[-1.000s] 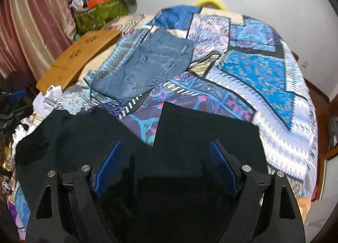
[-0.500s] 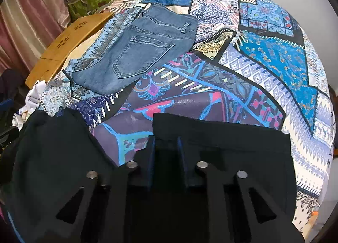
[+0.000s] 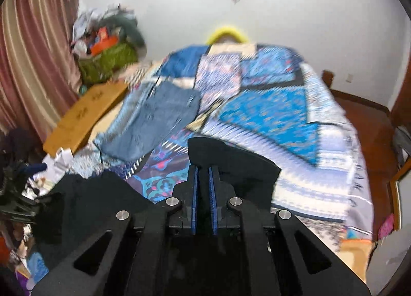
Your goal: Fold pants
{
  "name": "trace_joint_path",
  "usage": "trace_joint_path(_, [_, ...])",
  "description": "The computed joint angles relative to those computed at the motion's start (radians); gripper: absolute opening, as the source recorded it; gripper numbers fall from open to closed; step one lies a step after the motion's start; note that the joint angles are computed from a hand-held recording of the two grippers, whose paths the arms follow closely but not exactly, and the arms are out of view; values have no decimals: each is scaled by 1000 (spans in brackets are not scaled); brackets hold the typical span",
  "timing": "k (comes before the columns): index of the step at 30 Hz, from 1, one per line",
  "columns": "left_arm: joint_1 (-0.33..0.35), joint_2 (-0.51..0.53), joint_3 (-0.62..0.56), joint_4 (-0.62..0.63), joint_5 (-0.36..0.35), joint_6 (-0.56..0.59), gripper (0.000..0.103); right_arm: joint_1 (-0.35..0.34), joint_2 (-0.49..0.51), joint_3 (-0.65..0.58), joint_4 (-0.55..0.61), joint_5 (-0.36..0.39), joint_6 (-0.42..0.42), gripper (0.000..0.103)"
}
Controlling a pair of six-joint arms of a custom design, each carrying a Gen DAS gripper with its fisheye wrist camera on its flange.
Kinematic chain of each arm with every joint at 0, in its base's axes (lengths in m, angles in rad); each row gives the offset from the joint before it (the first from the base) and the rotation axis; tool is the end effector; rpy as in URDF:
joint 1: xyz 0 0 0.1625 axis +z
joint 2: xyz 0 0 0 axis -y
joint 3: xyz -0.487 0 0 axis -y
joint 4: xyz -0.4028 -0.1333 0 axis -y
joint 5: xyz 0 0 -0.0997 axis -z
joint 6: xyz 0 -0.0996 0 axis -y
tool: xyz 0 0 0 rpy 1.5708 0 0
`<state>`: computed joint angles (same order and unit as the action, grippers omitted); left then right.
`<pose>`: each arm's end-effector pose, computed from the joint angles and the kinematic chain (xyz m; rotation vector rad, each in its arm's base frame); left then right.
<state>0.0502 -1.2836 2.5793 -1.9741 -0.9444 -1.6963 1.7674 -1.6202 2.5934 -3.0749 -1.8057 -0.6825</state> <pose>-0.2372 -0.2038 0.1136 0.1446 2.1924 -0.7418 0.1739 -0.3096 0.2829 1.0782 -2.4979 0.6404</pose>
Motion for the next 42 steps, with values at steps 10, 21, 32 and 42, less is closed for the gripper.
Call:
trace_joint_path(10, [28,200,-80,-191,-20,154,98,-246,-404,17,252,136,-119,3])
trace_joint_path(21, [39,326,-113,-231,-71,192,98,-584,-552,30,456,199,-228,17])
trace_joint_path(32, [30,196,-91,-60,-14,50,99,-579,-166,48,193,159,-53,51])
trace_joint_path(42, [59,213,-37,-181,-29,76,99,-608,33,94,-40,137,-16,34])
